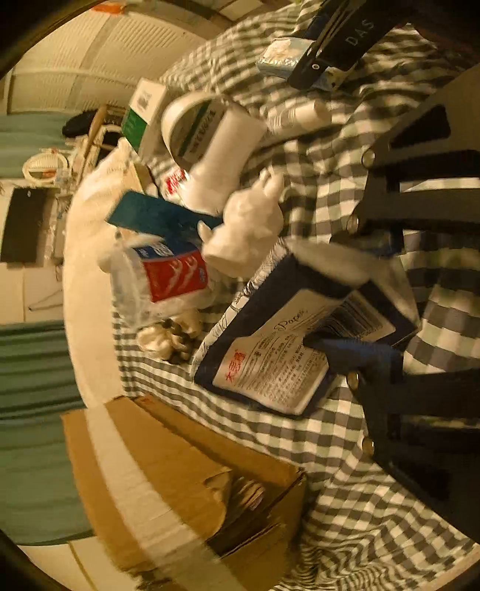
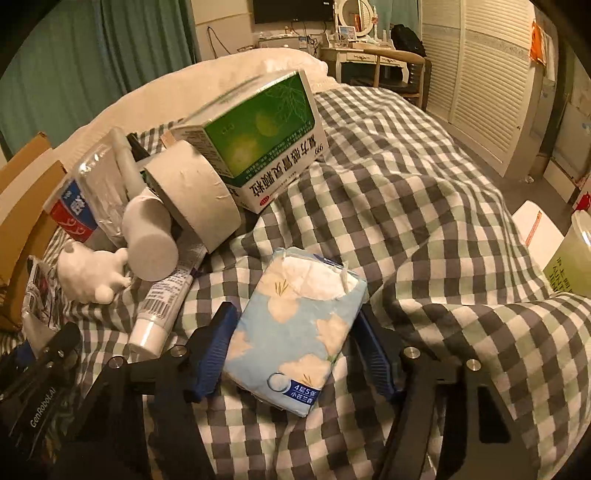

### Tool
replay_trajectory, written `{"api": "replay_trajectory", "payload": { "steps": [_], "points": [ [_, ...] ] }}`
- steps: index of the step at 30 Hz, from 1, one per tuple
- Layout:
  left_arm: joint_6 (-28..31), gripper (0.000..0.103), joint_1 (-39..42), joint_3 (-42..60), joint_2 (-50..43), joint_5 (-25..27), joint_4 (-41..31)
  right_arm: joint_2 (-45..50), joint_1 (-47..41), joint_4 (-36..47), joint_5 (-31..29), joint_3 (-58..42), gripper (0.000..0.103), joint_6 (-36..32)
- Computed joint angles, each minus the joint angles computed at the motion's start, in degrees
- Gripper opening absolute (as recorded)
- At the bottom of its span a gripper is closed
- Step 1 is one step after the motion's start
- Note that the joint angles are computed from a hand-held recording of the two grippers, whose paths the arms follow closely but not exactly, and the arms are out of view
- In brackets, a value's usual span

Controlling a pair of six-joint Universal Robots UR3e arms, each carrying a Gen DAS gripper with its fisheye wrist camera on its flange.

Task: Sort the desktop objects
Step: 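Grasp the paper packet with the left tool while the right grasps the tissue pack, then carry both packets to the cardboard box and open both tools to drop them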

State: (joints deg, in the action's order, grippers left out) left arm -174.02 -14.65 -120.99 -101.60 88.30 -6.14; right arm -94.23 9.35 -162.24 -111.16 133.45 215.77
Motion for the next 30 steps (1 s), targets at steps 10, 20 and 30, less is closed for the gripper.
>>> {"api": "replay_trajectory", "payload": {
  "steps": [10, 20, 30],
  "points": [
    [2.6, 0.015, 9.8, -6.3, 15.3, -12.1, -5.2, -9.8, 12.5, 17.5, -11.2, -7.8, 0.061, 6.9],
    [2.4, 0.015, 27.3, -3.3, 33.3, -29.5, -17.2, -1.5, 31.1, 39.1, -21.2, -37.2, 0.061, 15.3],
    [7.1, 0.015, 45.3, 21.7, 24.7, -42.9, -35.3, 30.1, 34.9, 47.5, -19.2, -91.6, 0.061, -3.9]
  ]
}}
